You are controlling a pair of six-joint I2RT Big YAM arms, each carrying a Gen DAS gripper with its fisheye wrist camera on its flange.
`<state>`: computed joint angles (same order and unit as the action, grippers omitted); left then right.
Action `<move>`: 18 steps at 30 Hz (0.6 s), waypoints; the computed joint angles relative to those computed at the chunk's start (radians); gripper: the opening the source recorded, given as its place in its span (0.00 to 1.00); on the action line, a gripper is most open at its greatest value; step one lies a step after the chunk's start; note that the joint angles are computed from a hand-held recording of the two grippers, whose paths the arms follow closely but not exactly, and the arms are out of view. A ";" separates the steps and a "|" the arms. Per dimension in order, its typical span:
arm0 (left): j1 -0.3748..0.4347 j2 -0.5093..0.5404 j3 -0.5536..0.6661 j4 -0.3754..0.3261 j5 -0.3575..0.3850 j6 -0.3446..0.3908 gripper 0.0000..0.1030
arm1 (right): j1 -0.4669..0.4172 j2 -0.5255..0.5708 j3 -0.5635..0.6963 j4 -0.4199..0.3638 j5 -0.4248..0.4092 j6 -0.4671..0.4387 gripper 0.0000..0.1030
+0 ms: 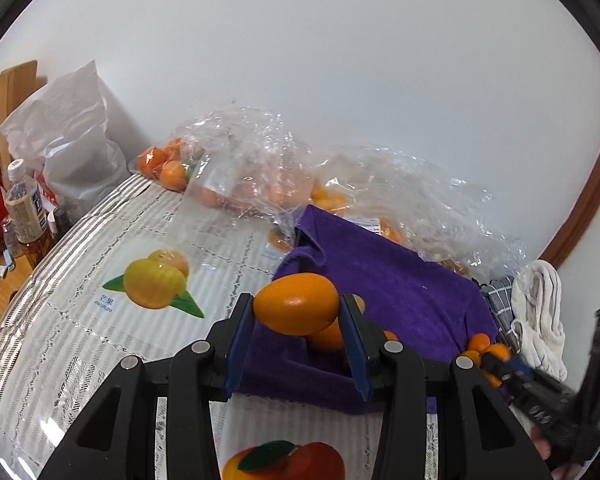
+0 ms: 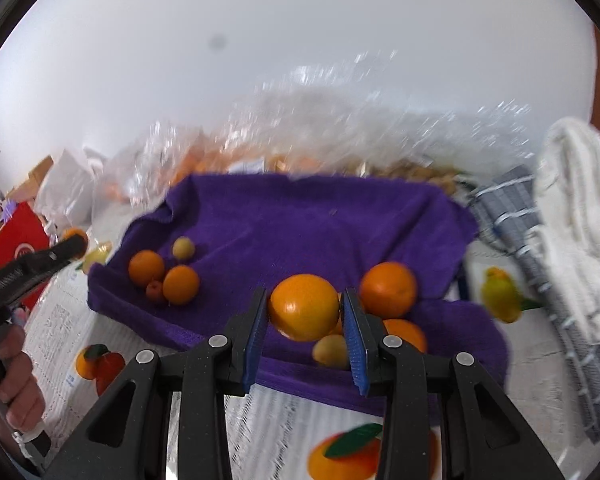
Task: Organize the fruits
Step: 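Carry both held oranges onto the purple towel and lower them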
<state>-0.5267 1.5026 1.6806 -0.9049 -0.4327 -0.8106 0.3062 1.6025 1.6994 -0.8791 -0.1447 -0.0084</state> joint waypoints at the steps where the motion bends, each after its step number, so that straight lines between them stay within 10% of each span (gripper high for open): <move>1: 0.004 -0.001 -0.003 0.001 0.007 -0.004 0.40 | 0.003 0.015 0.010 -0.015 -0.008 0.001 0.35; 18: -0.015 0.041 0.032 -0.029 0.061 0.057 0.40 | -0.004 0.024 -0.013 -0.033 -0.085 0.001 0.36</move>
